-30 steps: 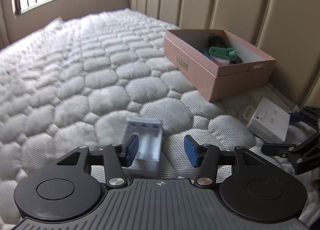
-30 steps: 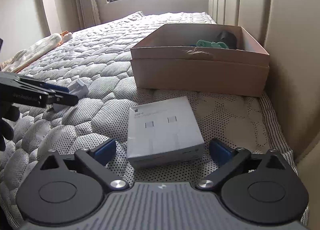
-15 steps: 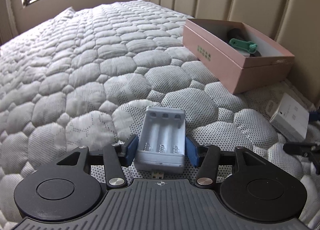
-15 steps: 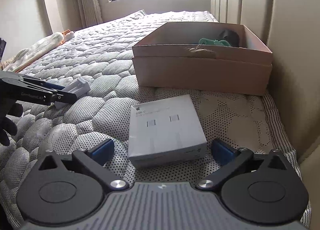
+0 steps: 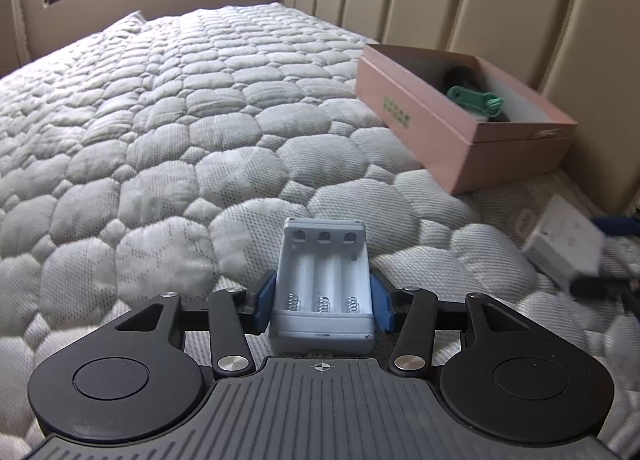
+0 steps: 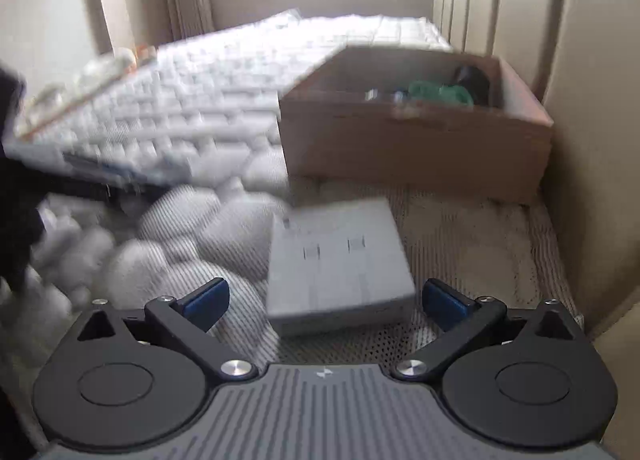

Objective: Organize rigid objects
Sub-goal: 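Drop the charger into the pink box with left tool while right drops the USB-C box in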

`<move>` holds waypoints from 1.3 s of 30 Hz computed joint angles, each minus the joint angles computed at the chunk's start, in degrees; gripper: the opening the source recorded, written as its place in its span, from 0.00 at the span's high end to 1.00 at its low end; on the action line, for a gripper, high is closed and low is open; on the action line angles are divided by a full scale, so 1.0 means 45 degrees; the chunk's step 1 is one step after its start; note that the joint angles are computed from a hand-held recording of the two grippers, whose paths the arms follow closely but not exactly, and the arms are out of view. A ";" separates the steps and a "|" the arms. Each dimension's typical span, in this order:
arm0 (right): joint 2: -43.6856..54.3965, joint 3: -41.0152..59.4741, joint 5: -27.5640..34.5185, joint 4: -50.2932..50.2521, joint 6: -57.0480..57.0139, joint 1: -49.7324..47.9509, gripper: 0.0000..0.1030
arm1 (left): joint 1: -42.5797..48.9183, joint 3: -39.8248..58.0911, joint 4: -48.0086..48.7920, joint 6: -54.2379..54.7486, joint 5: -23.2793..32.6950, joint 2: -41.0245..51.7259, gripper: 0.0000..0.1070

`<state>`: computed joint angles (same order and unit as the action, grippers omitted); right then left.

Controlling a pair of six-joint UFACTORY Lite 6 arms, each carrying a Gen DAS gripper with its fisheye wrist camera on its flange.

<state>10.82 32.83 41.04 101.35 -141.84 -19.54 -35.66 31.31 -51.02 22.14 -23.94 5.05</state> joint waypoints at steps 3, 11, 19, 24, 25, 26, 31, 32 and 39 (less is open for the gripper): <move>-0.0550 -0.0250 -0.0142 0.0918 -0.0499 0.0297 0.01 | -0.0401 -0.0625 0.0600 -0.0838 -0.0130 -0.0658 0.50; -0.0591 -0.0300 -0.2441 0.3725 -0.3039 0.2376 0.33 | -0.2981 -0.0991 -0.3568 0.2046 -0.0288 -0.1768 0.50; -0.4728 -0.2291 -0.1137 -0.2053 0.1436 -0.0473 0.33 | -0.4841 0.0777 -0.6052 0.4593 -0.0617 -0.1396 0.50; -0.6348 -0.2734 0.0893 -0.4992 0.3041 -0.3414 0.33 | -0.3786 0.3569 -0.5900 0.6114 0.0285 0.0084 0.50; -0.6552 -0.2746 0.1244 -0.5298 0.3111 -0.3867 0.33 | -0.3539 0.4368 -0.5964 0.6528 0.0380 0.0564 0.50; -0.6731 -0.2778 0.1627 -0.5514 0.3041 -0.4361 0.33 | -0.3261 0.5201 -0.6021 0.6966 0.0472 0.1073 0.50; -0.6771 -0.2697 0.2776 -0.5778 0.2178 -0.5908 0.33 | -0.1493 1.0443 -0.7832 1.0149 0.1534 0.4363 0.50; -0.6547 -0.2577 0.2809 -0.5746 0.2104 -0.5994 0.33 | -0.1220 1.1649 -0.8585 1.0983 0.1696 0.5146 0.50; -0.5153 -0.2508 0.1852 -0.3907 0.0528 -0.5657 0.33 | -0.0032 2.0928 -1.7851 1.9728 0.0899 1.2244 0.51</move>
<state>-12.36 21.55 49.38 83.76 -139.46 -44.99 -35.80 125.48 -131.35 110.91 -19.89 60.14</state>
